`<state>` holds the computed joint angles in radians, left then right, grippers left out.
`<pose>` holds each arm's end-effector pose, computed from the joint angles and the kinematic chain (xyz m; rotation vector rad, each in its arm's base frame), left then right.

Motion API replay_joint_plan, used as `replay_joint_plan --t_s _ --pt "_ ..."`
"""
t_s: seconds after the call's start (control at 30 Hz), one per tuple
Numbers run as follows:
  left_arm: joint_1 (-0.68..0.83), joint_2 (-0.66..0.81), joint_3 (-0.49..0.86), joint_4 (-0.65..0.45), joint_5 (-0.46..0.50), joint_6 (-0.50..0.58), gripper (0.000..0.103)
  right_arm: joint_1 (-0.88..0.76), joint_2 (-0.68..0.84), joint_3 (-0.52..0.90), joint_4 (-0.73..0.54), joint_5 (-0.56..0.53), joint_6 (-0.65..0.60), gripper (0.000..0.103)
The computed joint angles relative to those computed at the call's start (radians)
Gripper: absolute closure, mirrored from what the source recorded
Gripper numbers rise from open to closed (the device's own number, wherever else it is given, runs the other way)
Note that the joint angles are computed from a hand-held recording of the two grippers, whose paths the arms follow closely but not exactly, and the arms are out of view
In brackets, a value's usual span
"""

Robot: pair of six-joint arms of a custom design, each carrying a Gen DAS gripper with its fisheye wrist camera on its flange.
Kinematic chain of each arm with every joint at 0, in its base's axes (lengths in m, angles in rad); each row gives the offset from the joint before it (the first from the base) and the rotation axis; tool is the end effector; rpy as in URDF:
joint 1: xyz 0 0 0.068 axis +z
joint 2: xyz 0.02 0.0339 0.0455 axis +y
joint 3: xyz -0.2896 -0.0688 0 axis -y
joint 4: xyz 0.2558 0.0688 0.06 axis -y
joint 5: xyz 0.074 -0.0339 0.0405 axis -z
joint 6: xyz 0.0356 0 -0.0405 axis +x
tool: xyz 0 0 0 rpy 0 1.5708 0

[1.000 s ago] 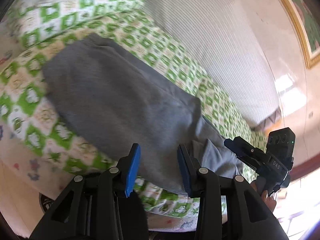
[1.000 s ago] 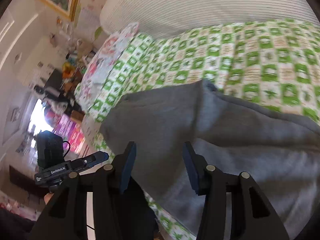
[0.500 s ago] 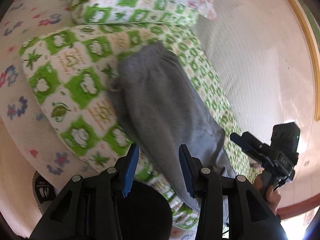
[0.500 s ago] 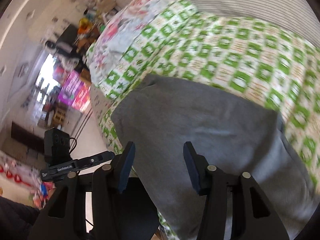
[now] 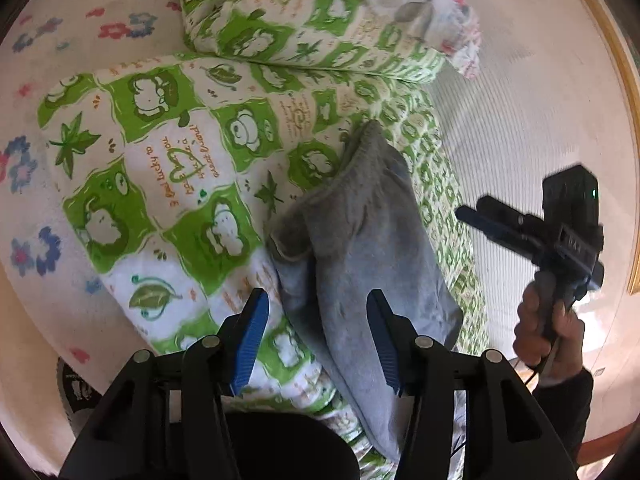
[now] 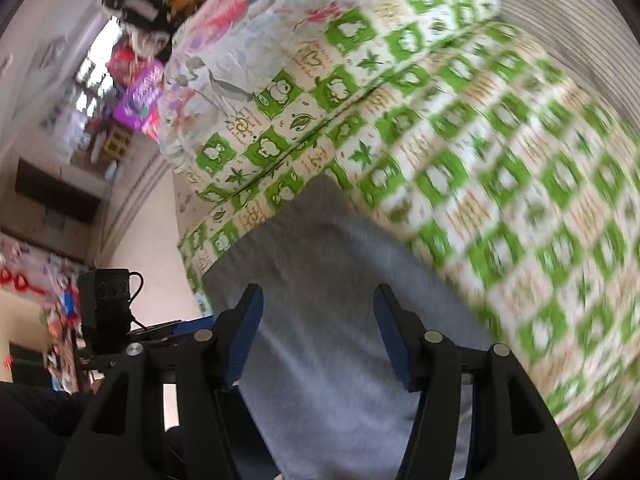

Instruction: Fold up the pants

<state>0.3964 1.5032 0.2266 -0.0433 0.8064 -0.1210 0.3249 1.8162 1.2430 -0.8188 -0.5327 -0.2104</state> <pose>0.1543 0.0367 0.0795 -0.5292 2.5459 -1.0522 0.3320 0.1309 0.2031 -0.8323 2.7679 0.8019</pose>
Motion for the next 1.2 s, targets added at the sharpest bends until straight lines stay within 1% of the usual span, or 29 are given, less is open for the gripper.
replay_joint_plan --t_s 0.1,0.17,0.23,0.3,0.37,0.43,0.5,0.57,0.63,0.67,0.7,0.73,0.77,0.8,0.83,0.87,0.93,1.07,1.2 --pt "-0.002 0.090 0.018 0.066 0.011 -0.020 0.051 0.053 0.102 0.119 -0.046 0.033 -0.026 0.036" --pt "0.002 0.130 0.031 0.080 0.017 -0.013 0.051 0.080 0.162 0.185 -0.075 0.053 -0.049 0.036" --pt "-0.010 0.150 0.032 0.112 0.019 -0.029 0.047 0.109 0.234 0.262 -0.103 0.084 -0.066 0.035" --pt "-0.016 0.154 0.028 0.129 0.019 -0.038 0.045 0.127 0.293 0.325 -0.120 0.109 -0.077 0.035" --pt "-0.027 0.169 0.023 0.171 0.013 -0.062 0.044 0.136 0.347 0.383 -0.131 0.122 -0.081 0.035" --pt "-0.042 0.188 0.014 0.226 0.013 -0.100 0.040 0.141 0.397 0.437 -0.138 0.134 -0.075 0.035" --pt "-0.081 0.191 -0.005 0.300 -0.012 -0.157 0.039 0.143 0.441 0.483 -0.152 0.127 -0.074 0.035" --pt "-0.110 0.180 -0.018 0.338 -0.041 -0.187 0.038 0.149 0.495 0.532 -0.181 0.124 -0.077 0.035" --pt "-0.143 0.174 -0.030 0.383 -0.072 -0.224 0.039 0.158 0.518 0.542 -0.176 0.143 -0.075 0.035" --pt "-0.154 0.173 -0.034 0.400 -0.082 -0.232 0.040 0.159 0.518 0.533 -0.161 0.146 -0.077 0.035" --pt "-0.169 0.169 -0.038 0.419 -0.094 -0.238 0.042 0.161 0.508 0.515 -0.136 0.145 -0.077 0.039" --pt "-0.178 0.167 -0.041 0.429 -0.104 -0.236 0.054 0.158 0.497 0.497 -0.117 0.133 -0.077 0.058" --pt "-0.188 0.169 -0.042 0.440 -0.116 -0.232 0.064 0.152 0.493 0.490 -0.119 0.107 -0.077 0.071" --pt "-0.181 0.185 -0.041 0.447 -0.103 -0.221 0.074 0.149 0.490 0.486 -0.122 0.080 -0.066 0.078" --pt "-0.170 0.201 -0.041 0.459 -0.083 -0.216 0.079 0.156 0.467 0.456 -0.094 0.095 -0.054 0.079" --pt "-0.161 0.203 -0.044 0.463 -0.068 -0.213 0.081 0.157 0.452 0.440 -0.085 0.101 -0.054 0.085" --pt "-0.162 0.166 -0.053 0.449 -0.068 -0.211 0.085 0.157 0.408 0.394 -0.063 0.101 -0.046 0.088" --pt "-0.181 0.028 -0.070 0.384 -0.070 -0.230 0.086 0.144 0.303 0.292 -0.028 0.082 -0.025 0.089" --pt "-0.213 -0.143 -0.077 0.279 -0.065 -0.258 0.086 0.100 0.228 0.242 -0.025 0.043 -0.027 0.089"
